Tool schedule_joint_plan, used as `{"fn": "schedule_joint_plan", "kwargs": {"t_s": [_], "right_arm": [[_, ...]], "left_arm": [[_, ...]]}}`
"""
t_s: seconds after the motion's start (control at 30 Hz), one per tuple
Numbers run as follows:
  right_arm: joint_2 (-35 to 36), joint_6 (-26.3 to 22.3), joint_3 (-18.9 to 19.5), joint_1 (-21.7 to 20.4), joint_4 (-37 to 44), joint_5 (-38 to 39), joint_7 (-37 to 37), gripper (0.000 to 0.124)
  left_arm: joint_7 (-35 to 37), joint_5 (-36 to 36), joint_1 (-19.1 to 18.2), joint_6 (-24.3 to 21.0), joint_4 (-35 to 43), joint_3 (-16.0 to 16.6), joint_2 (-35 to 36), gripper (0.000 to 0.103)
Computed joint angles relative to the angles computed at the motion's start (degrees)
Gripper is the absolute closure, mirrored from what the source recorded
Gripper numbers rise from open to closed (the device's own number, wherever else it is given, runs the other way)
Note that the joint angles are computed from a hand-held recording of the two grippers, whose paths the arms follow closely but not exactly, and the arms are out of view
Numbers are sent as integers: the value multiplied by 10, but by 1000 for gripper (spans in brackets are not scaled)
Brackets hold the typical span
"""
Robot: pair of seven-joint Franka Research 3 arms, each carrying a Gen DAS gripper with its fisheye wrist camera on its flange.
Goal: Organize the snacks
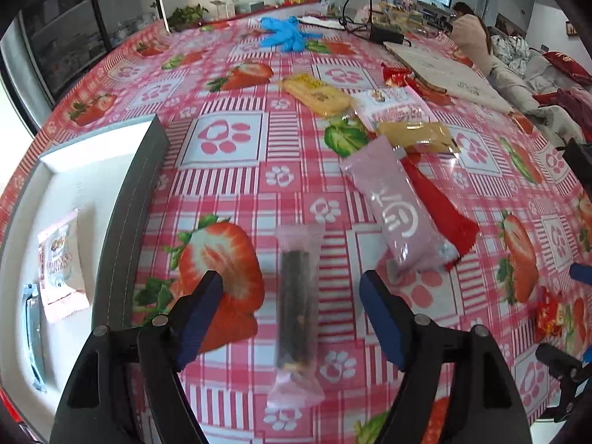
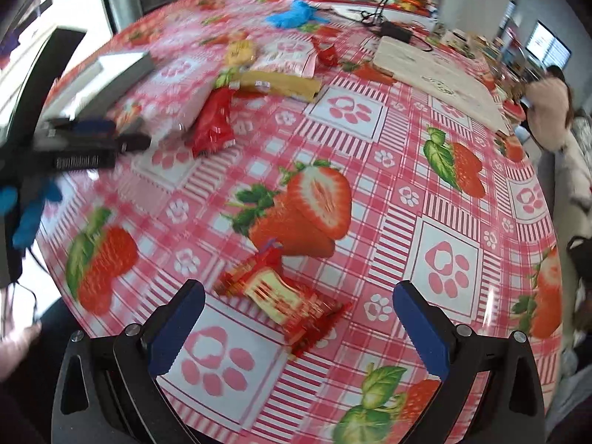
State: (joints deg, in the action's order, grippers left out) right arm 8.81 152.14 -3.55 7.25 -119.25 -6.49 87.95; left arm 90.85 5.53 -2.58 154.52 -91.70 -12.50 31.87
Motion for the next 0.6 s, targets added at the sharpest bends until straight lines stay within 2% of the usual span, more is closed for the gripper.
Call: {"fn": "schedule_joint_plan", "kwargs": {"t_s": [0.13, 0.23, 0.3, 0.37, 0.47, 0.6], "right_arm": [[28, -16, 2, -3, 24, 29, -15, 22], [40, 2, 4, -5, 28, 62, -12, 21], [44, 20, -9, 7, 27, 43, 30, 21], [41, 59, -26, 24, 9, 10, 93, 21], [35, 121, -45, 40, -20, -37, 157, 21], [34, 147, -51, 42, -32, -60, 180, 21]], "left_arm": [[3, 1, 3, 37, -12, -4, 2, 18], [8, 0, 9, 60, -20, -8, 4, 13], [2, 2, 9, 71, -23, -6, 6, 8], [-7, 6, 7, 85, -29, -3, 6, 2], [-12, 11, 8, 89, -31, -3, 7, 1], [-19, 16, 9, 101, -37, -3, 6, 1]]}}
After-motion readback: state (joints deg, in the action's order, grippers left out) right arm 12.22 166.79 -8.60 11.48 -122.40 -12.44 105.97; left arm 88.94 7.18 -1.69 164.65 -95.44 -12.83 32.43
